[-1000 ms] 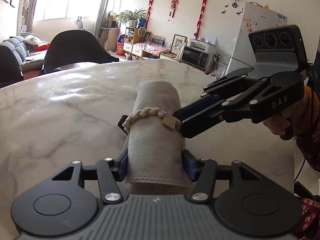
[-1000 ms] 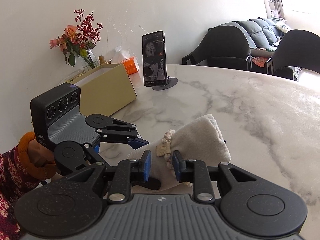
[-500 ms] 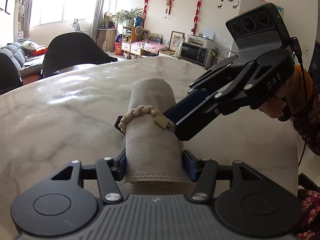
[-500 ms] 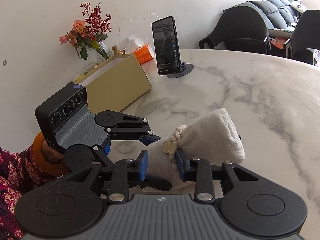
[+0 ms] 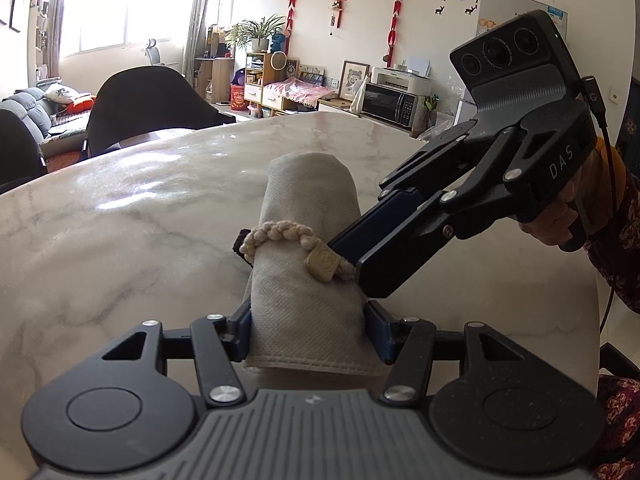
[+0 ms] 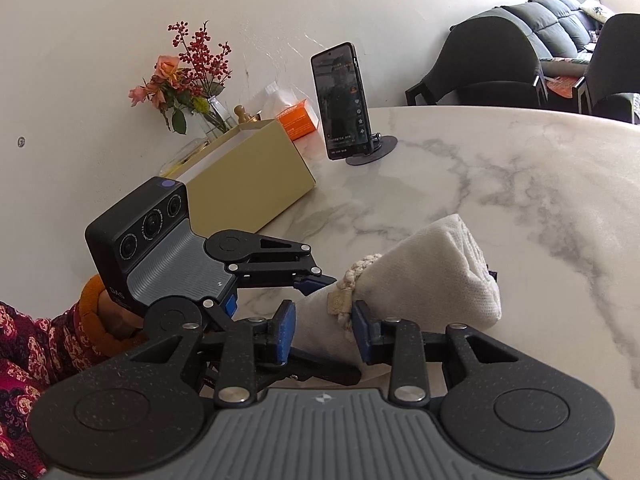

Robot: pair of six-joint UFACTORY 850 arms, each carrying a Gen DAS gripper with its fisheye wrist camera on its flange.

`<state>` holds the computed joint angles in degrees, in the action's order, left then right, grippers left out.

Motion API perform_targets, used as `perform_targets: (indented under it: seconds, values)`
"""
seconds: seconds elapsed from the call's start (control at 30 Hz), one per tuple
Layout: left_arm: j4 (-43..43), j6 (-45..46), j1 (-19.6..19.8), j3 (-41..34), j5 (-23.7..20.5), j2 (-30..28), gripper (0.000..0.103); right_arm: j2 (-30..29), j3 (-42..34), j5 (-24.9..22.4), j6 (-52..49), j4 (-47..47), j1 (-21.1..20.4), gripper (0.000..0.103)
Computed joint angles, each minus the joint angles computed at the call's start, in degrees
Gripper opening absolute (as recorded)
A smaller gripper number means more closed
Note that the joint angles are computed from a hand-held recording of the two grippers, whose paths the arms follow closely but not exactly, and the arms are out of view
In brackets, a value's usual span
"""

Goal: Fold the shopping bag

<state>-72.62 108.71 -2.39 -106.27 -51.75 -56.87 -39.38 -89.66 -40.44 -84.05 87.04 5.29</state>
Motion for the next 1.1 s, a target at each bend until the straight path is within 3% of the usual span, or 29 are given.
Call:
perform_targets:
  seconds: [0.13,0.23,0.47,0.73,0.83,1.03,1.1]
  values:
    - [0.13,-0.47,0.07,-0.32,-0.32,-0.15,0.057,-0.75,-2.02,1.0,0.78,-1.49,0.43,0.036]
    - [2.33,-3.82,-0.02,-6.86,-1.03,-3.79,0.057,-1.5,-4.09,1.64,0.39,-1.96,0.87,0.035]
    - [2.38,-2.33,-0.26,-7.58,0.27,-4.26,0.057,-5.33,-12.25,9.21,14.21,-19.44,4.08,0.03]
    - [4.67,-7.23,0.36,-14.67,-2.66,-8.47,0.057,-6.7,-14.52,10.26,19.23,-28.61,5.66,0.035]
    - [5.11,-8.11,0.66,-15.98,-3.43,-9.23,0.057,-6.48,-14.0,10.14,17.48,-26.61,5.67,0.041]
    - [6.19,-10.23,0.93,-19.77,-4.7,-11.4,0.057,-1.75,-6.8,8.14,7.34,-11.67,2.94,0.038]
    - [5.47,-9.16,1.12,-17.5,-4.59,-10.27,0.057,0.7,-3.04,8.13,4.2,-7.63,1.96,0.038]
